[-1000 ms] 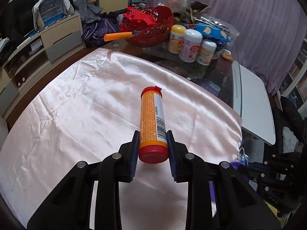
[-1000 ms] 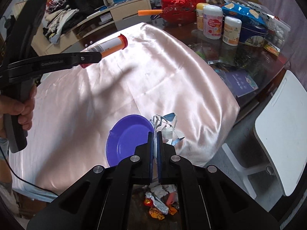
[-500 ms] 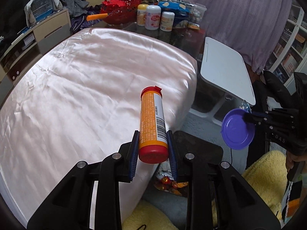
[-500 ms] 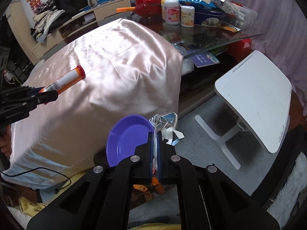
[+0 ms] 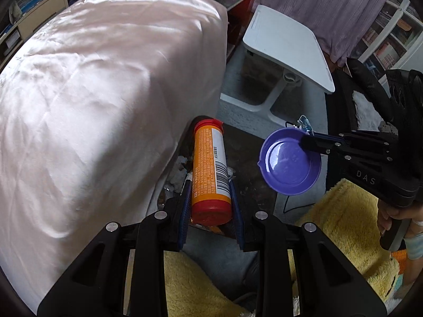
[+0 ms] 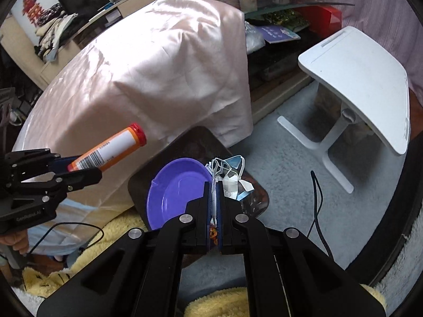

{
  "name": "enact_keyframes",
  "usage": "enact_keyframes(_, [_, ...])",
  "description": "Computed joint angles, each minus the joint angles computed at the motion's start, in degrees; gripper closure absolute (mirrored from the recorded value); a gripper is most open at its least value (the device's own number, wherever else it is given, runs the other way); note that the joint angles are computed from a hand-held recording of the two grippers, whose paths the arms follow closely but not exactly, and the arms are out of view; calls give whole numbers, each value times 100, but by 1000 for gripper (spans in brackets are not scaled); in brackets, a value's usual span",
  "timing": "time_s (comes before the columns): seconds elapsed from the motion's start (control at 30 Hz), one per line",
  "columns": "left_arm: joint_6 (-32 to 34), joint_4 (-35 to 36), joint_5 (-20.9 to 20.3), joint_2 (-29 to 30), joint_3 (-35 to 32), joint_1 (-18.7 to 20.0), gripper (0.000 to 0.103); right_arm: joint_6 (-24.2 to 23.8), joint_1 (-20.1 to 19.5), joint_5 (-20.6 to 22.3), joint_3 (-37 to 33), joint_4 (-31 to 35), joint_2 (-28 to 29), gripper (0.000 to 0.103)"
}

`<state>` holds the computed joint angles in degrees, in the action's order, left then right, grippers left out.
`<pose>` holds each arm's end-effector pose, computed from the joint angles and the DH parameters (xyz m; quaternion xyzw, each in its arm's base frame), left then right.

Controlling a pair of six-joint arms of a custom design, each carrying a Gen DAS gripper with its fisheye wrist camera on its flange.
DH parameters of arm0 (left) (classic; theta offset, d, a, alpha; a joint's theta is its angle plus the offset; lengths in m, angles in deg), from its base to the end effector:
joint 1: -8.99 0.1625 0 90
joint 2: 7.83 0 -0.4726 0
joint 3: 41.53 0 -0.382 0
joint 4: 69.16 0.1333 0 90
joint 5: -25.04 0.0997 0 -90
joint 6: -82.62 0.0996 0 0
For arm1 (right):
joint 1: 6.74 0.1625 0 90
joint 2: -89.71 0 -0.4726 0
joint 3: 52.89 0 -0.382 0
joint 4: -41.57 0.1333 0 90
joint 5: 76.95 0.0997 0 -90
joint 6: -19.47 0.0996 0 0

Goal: Collect trash
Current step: 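Carry tube and plate over the trash bin and open both tools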

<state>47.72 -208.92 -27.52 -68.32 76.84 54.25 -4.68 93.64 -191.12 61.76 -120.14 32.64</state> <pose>-0.2307 -0.5082 0.1579 0.1037 0.9393 -0.1535 0.2888 0.1956 -0.5544 0.1729 0.2634 -0.9343 0.0945 0.2207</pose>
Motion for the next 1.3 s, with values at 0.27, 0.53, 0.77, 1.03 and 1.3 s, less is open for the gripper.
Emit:
enact_keyframes(0.27, [97, 185, -390, 410, -189, 305, 77, 258, -86, -161, -10, 122, 280, 98])
enact_keyframes(0.53, [202, 287, -653, 597, -400, 534, 77, 496, -121, -169, -289, 551, 501, 95])
enact_keyframes(0.77, [78, 395, -590, 528, -431, 588, 54, 701, -153, 30, -453, 715, 540, 38])
enact_keyframes(1.03, [-78, 336, -263, 176, -267, 372, 31, 686, -11, 122, -536, 501, 414, 33])
enact_keyframes(1.3, [-387, 448, 490, -520, -44, -282, 8, 410, 389, 178, -344, -253, -7, 4])
